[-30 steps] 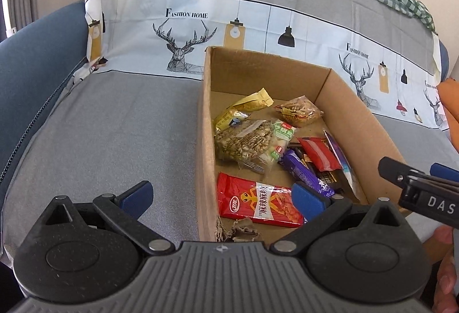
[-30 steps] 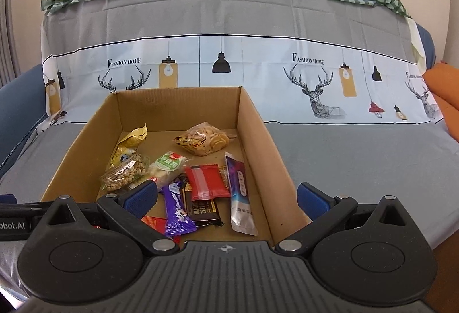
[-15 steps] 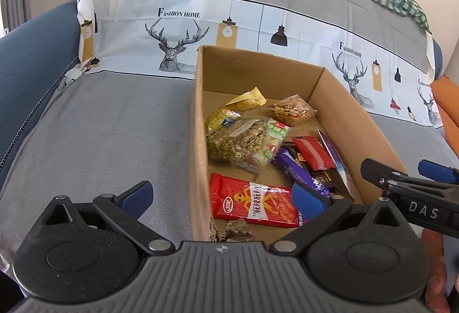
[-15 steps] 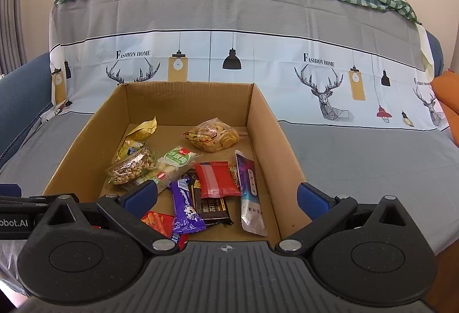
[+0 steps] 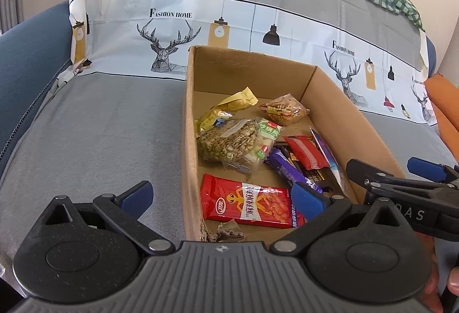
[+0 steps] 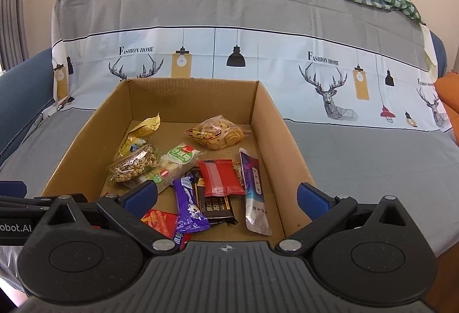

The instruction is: Organize snacks

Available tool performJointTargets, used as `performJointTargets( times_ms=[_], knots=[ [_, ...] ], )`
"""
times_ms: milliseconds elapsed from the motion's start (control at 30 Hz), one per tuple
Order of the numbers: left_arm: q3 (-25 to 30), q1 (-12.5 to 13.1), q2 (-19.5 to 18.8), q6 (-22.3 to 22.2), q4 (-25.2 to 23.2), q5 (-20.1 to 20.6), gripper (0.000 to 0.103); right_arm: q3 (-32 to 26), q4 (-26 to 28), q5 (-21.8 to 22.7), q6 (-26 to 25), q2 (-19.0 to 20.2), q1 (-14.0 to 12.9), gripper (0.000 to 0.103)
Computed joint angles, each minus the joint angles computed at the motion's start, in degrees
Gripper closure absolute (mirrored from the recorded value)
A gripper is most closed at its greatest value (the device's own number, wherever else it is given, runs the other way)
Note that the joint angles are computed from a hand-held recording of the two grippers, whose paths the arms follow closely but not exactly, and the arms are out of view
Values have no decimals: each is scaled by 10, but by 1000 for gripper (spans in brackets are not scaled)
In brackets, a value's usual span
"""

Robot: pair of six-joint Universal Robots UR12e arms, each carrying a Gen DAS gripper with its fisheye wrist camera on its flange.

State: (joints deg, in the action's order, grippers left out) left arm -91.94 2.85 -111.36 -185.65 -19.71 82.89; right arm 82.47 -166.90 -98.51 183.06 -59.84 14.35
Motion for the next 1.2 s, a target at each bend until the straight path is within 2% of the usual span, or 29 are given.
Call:
performJointTargets(
  times_ms=[667, 900, 1200],
  knots=[
    [0, 1, 0, 6, 10, -15, 1, -1, 3, 6, 12, 0, -1, 1],
    [2, 3, -1, 6, 5, -26, 1, -6, 19, 8, 18, 1, -2, 1],
    [-2, 6, -2, 11, 33, -53, 0, -8, 35, 25, 36, -1, -6, 1]
  ],
)
